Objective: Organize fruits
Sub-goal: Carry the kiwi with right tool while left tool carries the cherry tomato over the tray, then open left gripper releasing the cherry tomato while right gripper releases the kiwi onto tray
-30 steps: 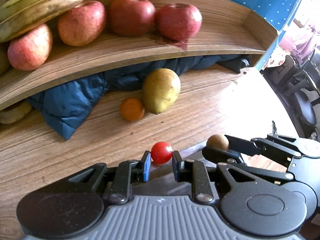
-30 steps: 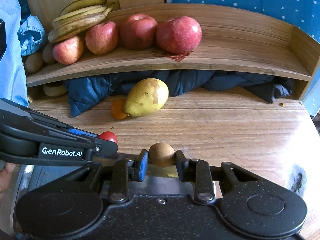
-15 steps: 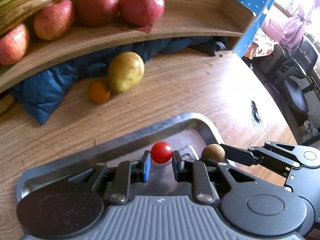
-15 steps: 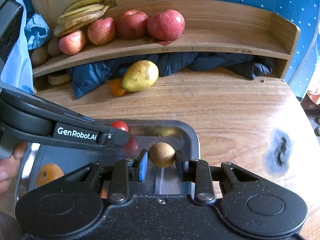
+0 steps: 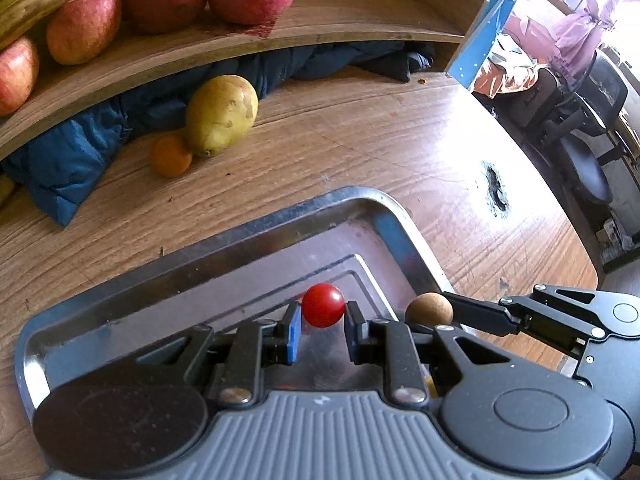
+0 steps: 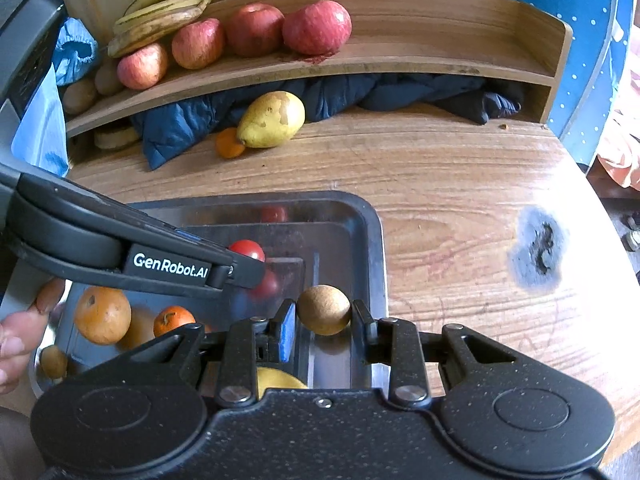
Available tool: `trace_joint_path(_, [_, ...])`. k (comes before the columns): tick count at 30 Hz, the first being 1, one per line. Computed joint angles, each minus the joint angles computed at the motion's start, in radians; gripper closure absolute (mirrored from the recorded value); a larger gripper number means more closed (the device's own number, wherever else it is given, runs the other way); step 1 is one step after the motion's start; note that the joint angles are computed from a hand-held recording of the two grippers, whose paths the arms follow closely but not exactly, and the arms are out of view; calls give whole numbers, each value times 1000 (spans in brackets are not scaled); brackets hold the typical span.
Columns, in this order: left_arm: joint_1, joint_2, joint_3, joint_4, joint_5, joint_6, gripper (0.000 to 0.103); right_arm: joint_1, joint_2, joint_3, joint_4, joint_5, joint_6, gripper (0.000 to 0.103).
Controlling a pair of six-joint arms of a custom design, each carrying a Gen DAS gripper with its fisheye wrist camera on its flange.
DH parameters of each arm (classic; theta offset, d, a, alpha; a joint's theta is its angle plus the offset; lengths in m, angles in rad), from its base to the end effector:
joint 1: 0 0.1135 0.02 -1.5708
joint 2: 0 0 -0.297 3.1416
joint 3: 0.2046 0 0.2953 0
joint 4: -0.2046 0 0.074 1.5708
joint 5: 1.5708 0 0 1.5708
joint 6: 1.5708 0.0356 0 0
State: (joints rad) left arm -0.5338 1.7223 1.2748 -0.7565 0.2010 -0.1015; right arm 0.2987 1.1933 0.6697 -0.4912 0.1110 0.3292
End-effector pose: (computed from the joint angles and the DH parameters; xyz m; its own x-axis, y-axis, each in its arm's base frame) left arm 0.3326 -0.2048 0.2344 -0.8562 0.3907 -0.3379 0.4759 0.8511 -0.2218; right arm 0.2388 0.0694 0.2041 -0.8447 0.0761 -0.5299 0.0386 0.9959 0.0816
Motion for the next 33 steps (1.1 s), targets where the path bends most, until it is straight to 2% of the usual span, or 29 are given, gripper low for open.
trace_joint_path(21, [-14,-32,-29,-17,-30,-23,77,27,-48,-30,-24,16,30,69])
trace_joint_path(25, [-19,-59,-48,-13,-45,-42,67,34,-75,-39,-30,31,35,65])
trace_joint_path(33, [-27,-144,-102,-2,-87,-90,54,35,-188,-75,-71,61,70,47])
